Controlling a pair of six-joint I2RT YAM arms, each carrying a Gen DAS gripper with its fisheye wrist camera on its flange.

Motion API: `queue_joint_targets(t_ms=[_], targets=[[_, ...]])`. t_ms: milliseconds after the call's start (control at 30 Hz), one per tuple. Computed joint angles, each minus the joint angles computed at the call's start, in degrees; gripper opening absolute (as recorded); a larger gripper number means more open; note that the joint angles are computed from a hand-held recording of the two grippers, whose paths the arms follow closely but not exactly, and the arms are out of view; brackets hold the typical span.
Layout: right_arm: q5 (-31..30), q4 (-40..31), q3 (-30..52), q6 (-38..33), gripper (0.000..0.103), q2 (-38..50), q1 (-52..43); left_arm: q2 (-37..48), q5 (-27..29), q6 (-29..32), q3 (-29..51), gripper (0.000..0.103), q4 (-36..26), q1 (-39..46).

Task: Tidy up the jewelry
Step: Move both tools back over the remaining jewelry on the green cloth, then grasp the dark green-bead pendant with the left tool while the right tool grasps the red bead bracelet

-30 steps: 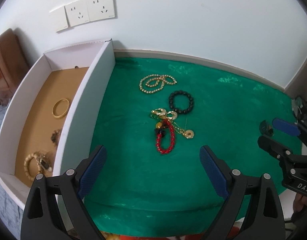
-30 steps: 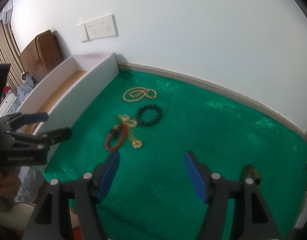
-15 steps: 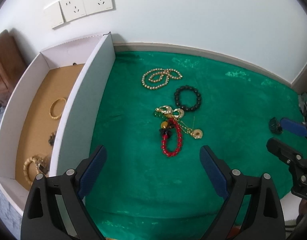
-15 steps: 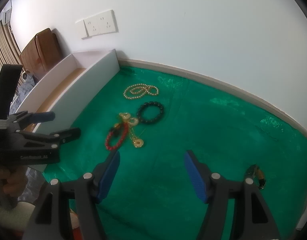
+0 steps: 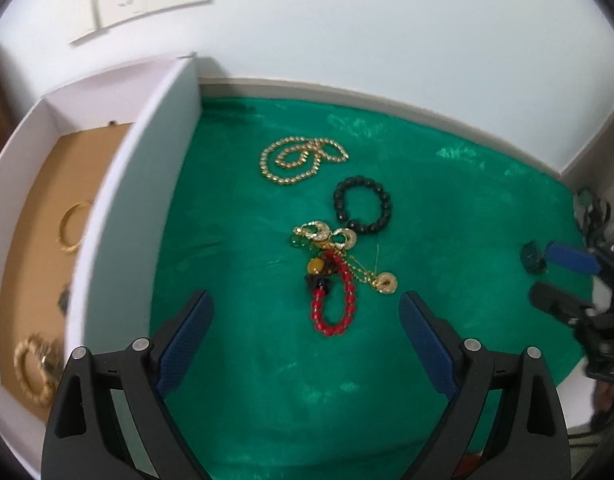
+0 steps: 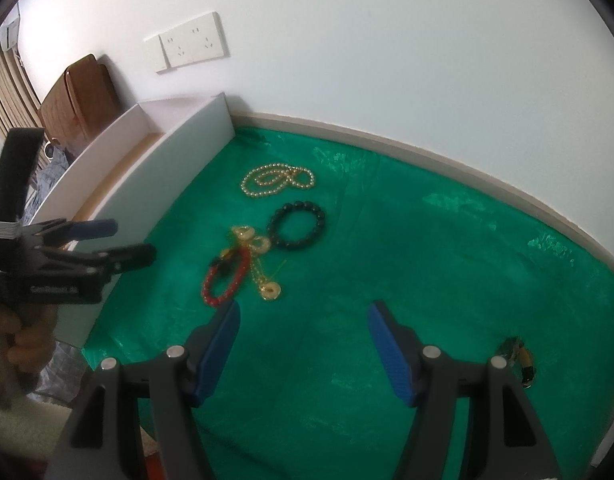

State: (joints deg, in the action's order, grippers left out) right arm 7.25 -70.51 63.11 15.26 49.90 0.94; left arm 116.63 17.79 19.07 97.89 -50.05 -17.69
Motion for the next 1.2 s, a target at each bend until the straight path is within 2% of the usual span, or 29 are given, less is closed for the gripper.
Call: queue_joint_targets(t_ms=[133,233,467,533,600,733,867,1133,1200], targets=[[-1.2,0.0,-0.1,-1.2,0.068,0.3,-2.1,4.3,-2.7,0.2,1.0,0.087,2.4,-2.7],[-1.5,0.2,-0.1,-1.8,0.068,0.5,-3.0,7.9,-2.2,0.1,2.8,0.085,3.0,-3.6],[-2.7,0.6,-1.0,-3.2,0.068,0.7,-5.1,17.0,-4.0,-0.7,10.1,0.063,1.2,-5.5],[-2.9,0.5,-1.1,-3.3,0.068,0.6,-5.5,17.5,-1.6,-1.0,10.7,0.051,1.3,-5.0],[-3.0,0.4,-1.3,-3.6,0.068,0.3,-6.3,17.9,0.1,-0.4,11.7,0.016,0.1,-4.7],[-3.9,0.4,-1.7,-4.2,0.068,0.1,-8.1,17.9,1.4,-0.5,12.2,0.015,-1.2,-3.8],[-4.2,0.7,-1.3,-4.8,0.068,0.4,-8.6,15.9,5.7,-2.2,12.9,0.015,-4.0,-1.0],[-6.1,2.8,-1.9,-5.3,0.068,2.9,-8.0,13.9,13.2,-1.9,17.3,0.015,-13.2,4.6],[-6.4,3.7,-2.5,-5.3,0.068,3.7,-7.0,14.2,13.6,-0.7,18.2,0.016,-15.2,5.9]])
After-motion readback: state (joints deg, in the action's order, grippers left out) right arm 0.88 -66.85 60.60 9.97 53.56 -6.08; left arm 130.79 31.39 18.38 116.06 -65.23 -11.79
